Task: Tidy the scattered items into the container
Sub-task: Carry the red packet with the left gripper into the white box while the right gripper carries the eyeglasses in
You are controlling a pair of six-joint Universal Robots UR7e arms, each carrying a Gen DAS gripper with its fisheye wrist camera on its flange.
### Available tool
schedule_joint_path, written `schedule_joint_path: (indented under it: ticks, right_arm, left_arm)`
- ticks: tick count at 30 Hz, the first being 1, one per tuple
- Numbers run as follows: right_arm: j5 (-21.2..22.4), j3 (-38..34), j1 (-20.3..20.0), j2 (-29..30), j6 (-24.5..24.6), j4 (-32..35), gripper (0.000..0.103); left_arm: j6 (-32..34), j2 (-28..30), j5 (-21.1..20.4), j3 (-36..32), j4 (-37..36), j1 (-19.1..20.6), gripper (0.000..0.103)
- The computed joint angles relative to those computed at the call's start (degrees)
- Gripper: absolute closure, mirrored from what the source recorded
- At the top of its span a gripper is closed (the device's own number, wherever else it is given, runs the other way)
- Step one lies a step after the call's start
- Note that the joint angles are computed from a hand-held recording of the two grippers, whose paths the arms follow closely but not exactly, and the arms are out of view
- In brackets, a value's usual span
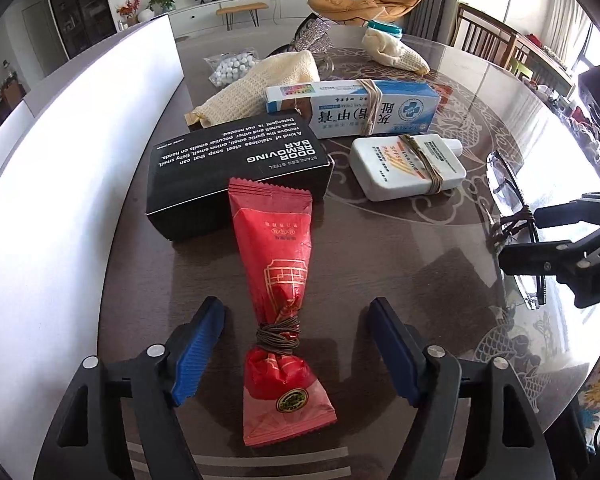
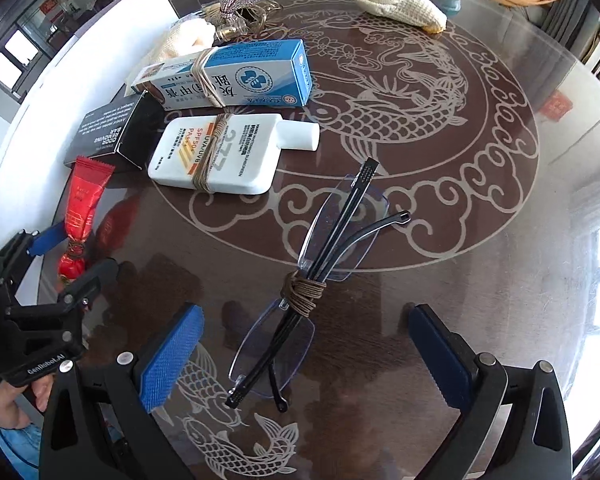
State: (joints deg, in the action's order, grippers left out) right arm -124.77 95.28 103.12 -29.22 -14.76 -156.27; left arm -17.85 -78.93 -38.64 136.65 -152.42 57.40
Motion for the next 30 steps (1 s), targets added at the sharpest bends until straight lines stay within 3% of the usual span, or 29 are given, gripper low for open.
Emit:
schedule_joint_path:
  ticks: [1, 2, 3, 4, 5, 13, 18, 24, 30]
  right_arm:
    - [-1.6, -0.3, 0.5, 0.3, -0.7, -0.4, 0.02]
    - [-3.0, -0.4, 1.0, 0.6, -1.7, -1.0, 0.043]
    - [-3.2, -0.5, 1.1, 0.4, -1.8, -0.7, 0.055]
    - [-2.1, -0.5, 0.9, -0.2, -0.9, 0.8, 0.081]
    - [-0.8, -0.3, 0.5, -0.9, -0.1, 2.1, 0.089]
    - [2.8, 5.3, -0.3, -5.4, -3.0, -2.3, 0.09]
    - [4.8, 7.5, 1.2, -6.5, -3.9, -4.9, 0.09]
    - [10.8, 5.2, 6.4, -4.6, -3.8, -5.5, 0.09]
    - [18.1, -2.1, 13.2, 1.5, -2.9, -2.5, 0.09]
  left_arm:
    - [0.2, 0.0, -0.4, -0.4, 0.9, -0.2, 0.058]
    - [0.1, -0.1, -0.7, -0.9, 1.9, -0.3, 0.07]
    - [-0.2, -0.3, -1.1, -1.3, 3.2, -0.3, 0.083]
    - [-0.2, -0.6, -2.1, -1.6, 3.4, 0.0, 0.087]
    - [-0.1, -1.1, -3.5, -1.6, 3.1, 0.3, 0.087]
    - [-1.3, -5.9, -4.4, 2.0, 2.0, -2.7, 0.087]
    - [-2.0, -12.5, -4.5, 2.9, 4.3, -5.7, 0.087]
    - [-3.8, -26.4, -0.7, 1.3, 15.0, -8.9, 0.087]
    - [-9.0, -38.1, 7.3, -4.0, 32.6, -7.3, 0.087]
